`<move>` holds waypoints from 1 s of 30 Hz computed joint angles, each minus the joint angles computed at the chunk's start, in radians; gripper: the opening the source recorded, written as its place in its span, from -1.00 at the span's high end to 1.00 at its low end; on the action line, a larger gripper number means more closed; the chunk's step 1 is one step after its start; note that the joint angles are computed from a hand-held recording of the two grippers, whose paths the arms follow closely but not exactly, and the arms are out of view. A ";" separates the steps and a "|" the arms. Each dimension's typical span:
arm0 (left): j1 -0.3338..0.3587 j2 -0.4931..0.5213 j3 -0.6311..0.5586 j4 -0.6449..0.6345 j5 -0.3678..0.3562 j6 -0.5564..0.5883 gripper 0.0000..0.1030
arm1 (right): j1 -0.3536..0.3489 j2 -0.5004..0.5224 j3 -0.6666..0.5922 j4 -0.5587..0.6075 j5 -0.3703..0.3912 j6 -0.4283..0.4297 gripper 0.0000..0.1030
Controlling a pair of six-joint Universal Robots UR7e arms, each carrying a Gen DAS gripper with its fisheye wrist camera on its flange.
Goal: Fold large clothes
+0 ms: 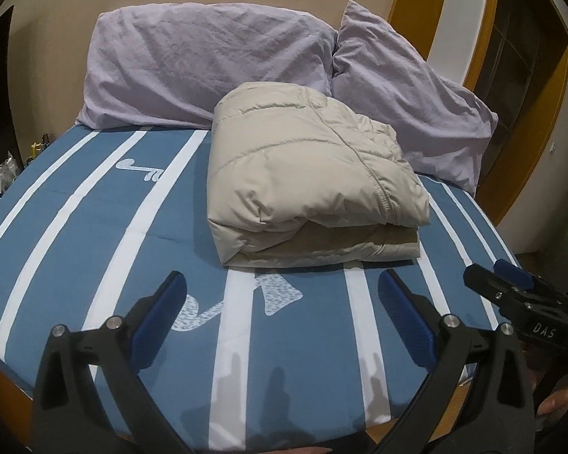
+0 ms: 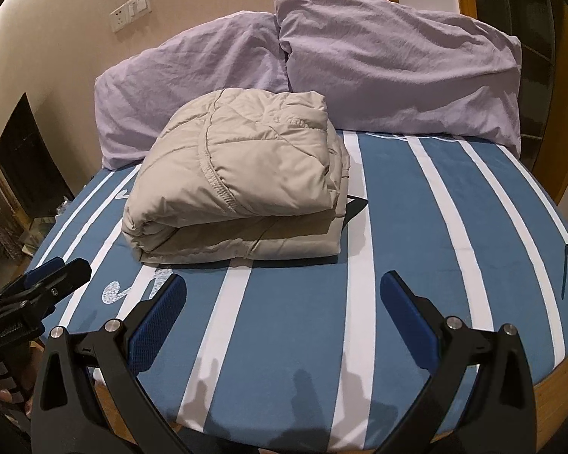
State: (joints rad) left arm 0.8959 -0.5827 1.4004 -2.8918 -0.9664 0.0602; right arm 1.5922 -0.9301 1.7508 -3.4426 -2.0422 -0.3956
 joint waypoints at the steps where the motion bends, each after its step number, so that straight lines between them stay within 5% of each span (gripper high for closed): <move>1: 0.000 -0.001 0.001 -0.003 -0.002 -0.001 -0.96 | 0.000 -0.001 0.001 0.000 0.004 0.002 -0.97; 30: -0.010 -0.007 0.007 0.007 -0.013 -0.006 -0.96 | -0.014 -0.017 0.015 0.015 0.052 0.019 -0.97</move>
